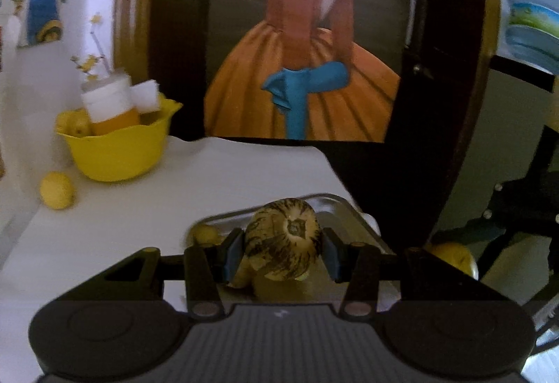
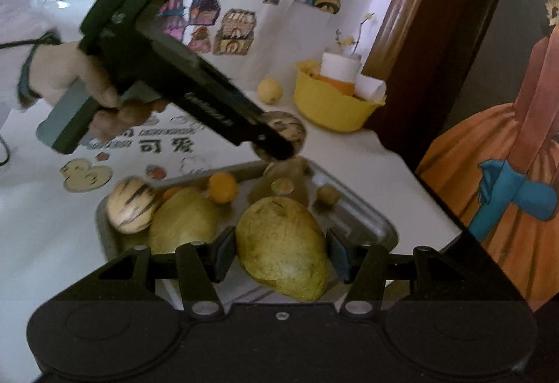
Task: Organize fruits
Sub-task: 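Carry the striped melon and pear to the metal tray and lower them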
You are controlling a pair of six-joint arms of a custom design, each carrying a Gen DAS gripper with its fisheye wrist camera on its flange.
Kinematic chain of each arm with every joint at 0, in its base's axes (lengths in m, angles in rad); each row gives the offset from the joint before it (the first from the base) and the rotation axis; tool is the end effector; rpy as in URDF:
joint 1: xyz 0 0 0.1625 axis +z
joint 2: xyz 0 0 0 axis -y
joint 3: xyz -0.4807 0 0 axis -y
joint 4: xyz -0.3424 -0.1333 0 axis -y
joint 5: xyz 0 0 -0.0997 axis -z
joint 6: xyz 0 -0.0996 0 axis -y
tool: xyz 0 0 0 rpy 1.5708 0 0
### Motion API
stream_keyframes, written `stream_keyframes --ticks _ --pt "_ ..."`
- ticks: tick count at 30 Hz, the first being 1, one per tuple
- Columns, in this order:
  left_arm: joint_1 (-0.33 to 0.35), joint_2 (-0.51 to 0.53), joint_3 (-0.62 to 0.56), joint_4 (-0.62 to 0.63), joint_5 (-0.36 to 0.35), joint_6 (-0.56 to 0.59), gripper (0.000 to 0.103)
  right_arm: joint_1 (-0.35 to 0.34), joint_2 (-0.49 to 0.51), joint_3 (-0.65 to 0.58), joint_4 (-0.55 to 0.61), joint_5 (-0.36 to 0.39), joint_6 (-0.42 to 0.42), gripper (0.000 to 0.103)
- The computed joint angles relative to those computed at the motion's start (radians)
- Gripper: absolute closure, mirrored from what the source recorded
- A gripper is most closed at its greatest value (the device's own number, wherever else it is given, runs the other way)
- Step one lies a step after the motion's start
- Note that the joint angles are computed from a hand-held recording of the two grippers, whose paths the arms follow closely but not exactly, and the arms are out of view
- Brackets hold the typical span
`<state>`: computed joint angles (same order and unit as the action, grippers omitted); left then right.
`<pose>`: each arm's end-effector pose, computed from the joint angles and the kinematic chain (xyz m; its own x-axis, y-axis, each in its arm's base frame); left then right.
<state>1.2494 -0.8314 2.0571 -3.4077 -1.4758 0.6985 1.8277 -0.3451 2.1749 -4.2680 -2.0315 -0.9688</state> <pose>-0.0472 -0.5938 0.1715 -0.5701 0.7010 -0.4285 0.8166 0.4260 -0.3895 0.2124 -0.4583 0.0125 -0.4039 -0.4588 0.7914 -0.8781 0.4370 -0.1949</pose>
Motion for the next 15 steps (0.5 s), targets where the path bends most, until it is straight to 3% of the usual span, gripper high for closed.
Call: stream_keyframes --ticks 15 --pt "-0.015 0.013 0.033 0.079 -0.006 0.044 0.052 0.013 0.058 0.059 -0.025 -0.011 0.01 0.046"
